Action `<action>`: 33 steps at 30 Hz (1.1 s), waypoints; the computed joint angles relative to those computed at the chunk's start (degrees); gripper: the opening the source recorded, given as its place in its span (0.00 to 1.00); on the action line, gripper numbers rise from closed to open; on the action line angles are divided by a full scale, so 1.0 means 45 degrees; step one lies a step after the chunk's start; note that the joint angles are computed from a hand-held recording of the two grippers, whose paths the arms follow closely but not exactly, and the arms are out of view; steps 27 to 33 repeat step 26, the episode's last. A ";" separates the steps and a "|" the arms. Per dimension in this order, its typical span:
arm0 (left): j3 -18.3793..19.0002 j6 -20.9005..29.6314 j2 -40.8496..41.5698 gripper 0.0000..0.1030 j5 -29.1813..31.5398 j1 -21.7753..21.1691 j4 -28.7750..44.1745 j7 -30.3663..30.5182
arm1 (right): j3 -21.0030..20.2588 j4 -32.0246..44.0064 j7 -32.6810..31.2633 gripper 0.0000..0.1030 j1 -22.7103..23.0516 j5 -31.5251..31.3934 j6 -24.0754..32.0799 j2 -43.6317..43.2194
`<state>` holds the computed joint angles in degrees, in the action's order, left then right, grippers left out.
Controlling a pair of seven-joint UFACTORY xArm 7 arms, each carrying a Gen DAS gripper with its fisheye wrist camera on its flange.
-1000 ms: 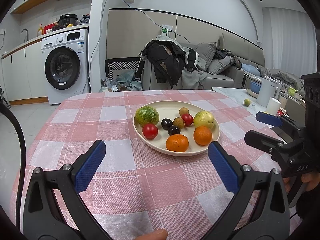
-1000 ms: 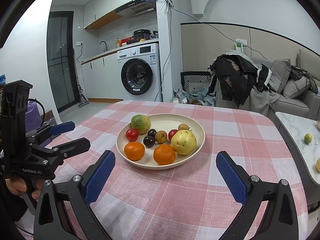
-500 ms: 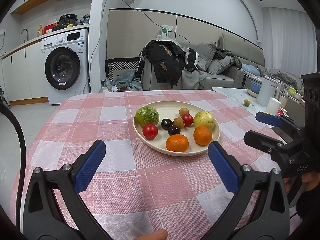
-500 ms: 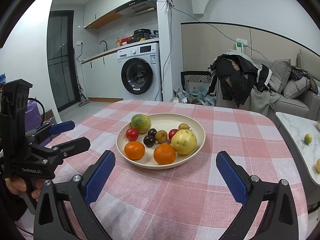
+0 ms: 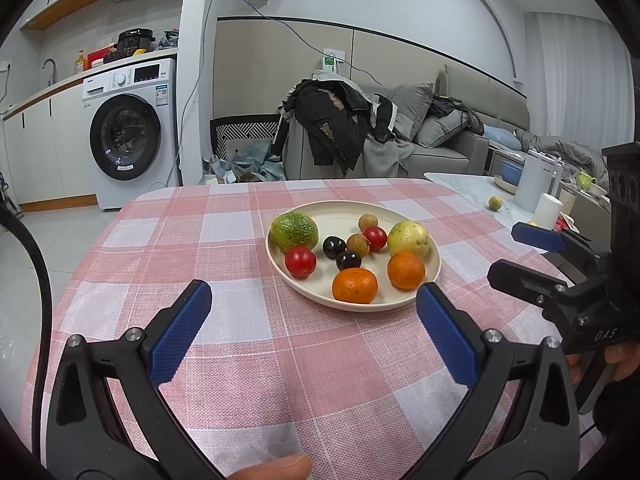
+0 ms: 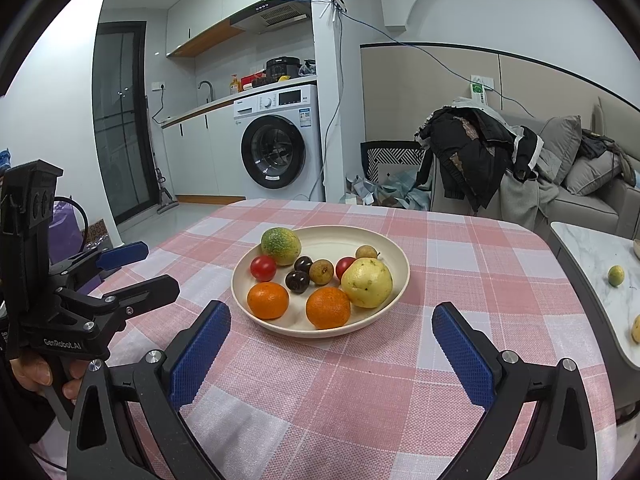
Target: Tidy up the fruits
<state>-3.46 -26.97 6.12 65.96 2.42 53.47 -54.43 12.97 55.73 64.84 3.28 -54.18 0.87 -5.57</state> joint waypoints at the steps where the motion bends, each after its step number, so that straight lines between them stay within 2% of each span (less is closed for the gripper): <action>1: -0.0004 0.0012 -0.0008 0.99 0.0013 -0.0005 0.0001 0.0014 | 0.0000 0.0007 -0.0009 1.00 0.0004 0.0002 0.0016 0.0001; 19: -0.0054 -0.0066 0.0040 0.99 -0.0352 -0.0052 -0.0065 0.0479 | -0.0076 0.0019 0.0213 1.00 0.0055 -0.0270 0.0028 0.0024; 23: -0.0067 -0.0094 0.0069 0.99 -0.0872 -0.0125 -0.0202 0.1039 | -0.0104 -0.0004 0.0132 1.00 0.0101 -0.0168 0.0027 0.0017; 33: -0.0125 -0.0090 0.0110 0.99 -0.0769 -0.0060 -0.0153 0.0951 | -0.0113 -0.0001 0.0024 1.00 0.0114 -0.0111 0.0012 0.0032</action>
